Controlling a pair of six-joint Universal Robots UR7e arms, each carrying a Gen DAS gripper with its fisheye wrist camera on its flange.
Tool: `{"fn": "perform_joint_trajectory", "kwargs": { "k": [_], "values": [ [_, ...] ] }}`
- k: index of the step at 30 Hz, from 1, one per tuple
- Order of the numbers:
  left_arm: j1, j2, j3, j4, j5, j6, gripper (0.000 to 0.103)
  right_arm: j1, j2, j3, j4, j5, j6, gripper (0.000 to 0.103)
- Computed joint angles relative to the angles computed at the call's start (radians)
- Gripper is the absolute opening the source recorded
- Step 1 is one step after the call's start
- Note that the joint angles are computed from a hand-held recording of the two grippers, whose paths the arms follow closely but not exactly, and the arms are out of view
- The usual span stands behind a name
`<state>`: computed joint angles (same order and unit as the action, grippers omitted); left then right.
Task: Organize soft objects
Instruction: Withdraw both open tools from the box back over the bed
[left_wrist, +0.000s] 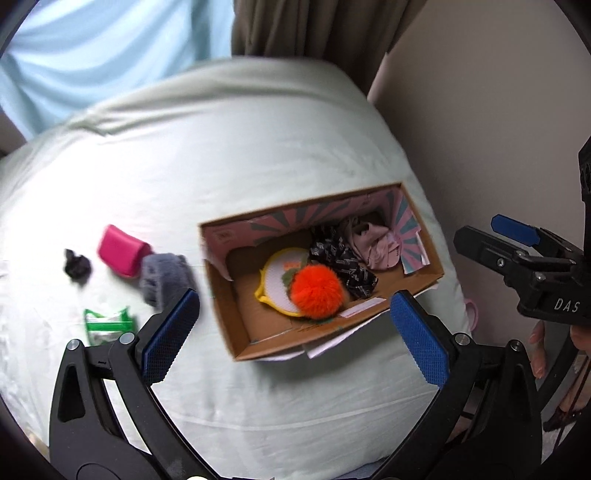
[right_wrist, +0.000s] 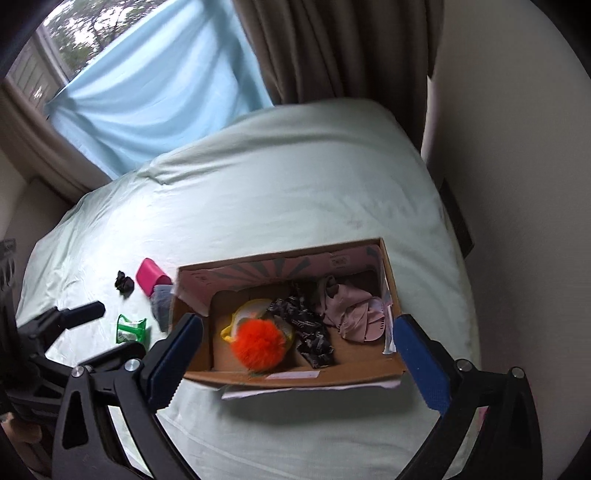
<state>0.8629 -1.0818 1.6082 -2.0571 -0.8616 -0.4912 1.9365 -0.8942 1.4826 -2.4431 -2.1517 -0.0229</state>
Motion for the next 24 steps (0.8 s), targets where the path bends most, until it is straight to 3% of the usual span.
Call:
{"fn": "perform_joint_trajectory", "kwargs": {
  "k": [9, 17, 24],
  "values": [
    [-0.099, -0.270, 0.140, 0.030, 0.142, -0.047, 0.103, 0.155, -0.005, 0.020, -0.043, 0.015, 0.043, 0.102],
    [-0.149, -0.521, 0.189, 0.262, 0.275, -0.138, 0.103, 0.304, 0.077, -0.013, -0.106, -0.045, 0.079, 0.102],
    [-0.145, -0.685, 0.216, 0.380, 0.332, -0.074, 0.103, 0.368, 0.166, -0.076, -0.108, -0.049, 0.142, 0.102]
  ]
}}
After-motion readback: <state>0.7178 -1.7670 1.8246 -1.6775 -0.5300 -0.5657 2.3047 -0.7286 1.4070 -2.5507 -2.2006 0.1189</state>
